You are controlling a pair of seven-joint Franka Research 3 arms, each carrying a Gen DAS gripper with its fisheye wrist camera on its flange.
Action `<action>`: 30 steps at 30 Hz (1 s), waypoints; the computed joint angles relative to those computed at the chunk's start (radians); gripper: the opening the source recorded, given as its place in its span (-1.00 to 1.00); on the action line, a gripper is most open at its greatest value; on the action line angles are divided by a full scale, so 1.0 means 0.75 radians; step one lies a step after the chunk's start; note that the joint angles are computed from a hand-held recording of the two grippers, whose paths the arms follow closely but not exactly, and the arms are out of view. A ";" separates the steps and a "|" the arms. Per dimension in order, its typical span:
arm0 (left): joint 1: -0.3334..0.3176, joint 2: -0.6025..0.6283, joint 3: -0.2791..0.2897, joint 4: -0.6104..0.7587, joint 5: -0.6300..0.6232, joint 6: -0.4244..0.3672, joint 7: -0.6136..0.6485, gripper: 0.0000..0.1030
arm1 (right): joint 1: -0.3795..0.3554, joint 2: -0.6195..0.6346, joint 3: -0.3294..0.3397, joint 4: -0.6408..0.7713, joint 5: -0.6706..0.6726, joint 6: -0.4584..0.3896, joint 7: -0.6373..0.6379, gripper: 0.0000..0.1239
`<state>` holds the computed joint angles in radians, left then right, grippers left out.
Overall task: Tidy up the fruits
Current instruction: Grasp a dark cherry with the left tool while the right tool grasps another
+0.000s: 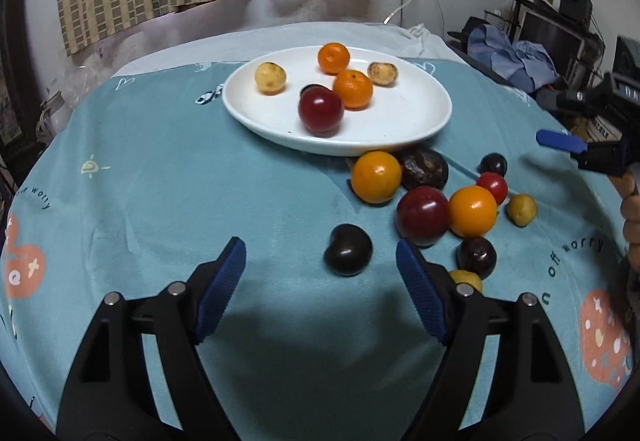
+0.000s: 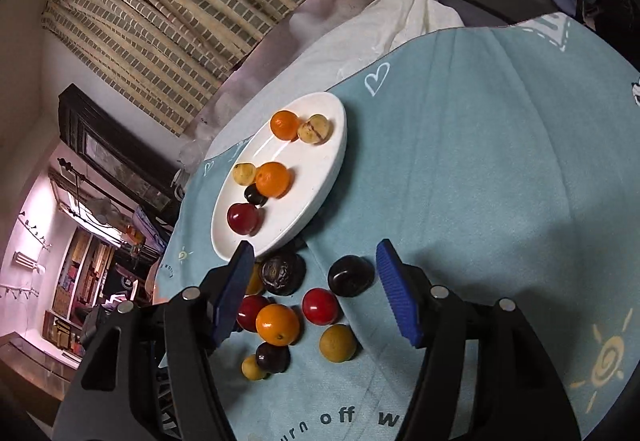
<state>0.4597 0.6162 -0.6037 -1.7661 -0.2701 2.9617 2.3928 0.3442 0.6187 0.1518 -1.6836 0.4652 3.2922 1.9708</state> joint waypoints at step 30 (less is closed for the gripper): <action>-0.149 0.066 0.156 0.188 -0.108 -0.199 0.048 -0.44 | 0.293 0.103 -0.399 0.180 -0.293 -0.362 0.227 -0.20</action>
<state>0.3477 0.6660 -0.4866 -1.6249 -0.3510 2.8128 2.4285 0.5637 0.6957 -0.1474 -1.5490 0.2458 3.0208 2.1408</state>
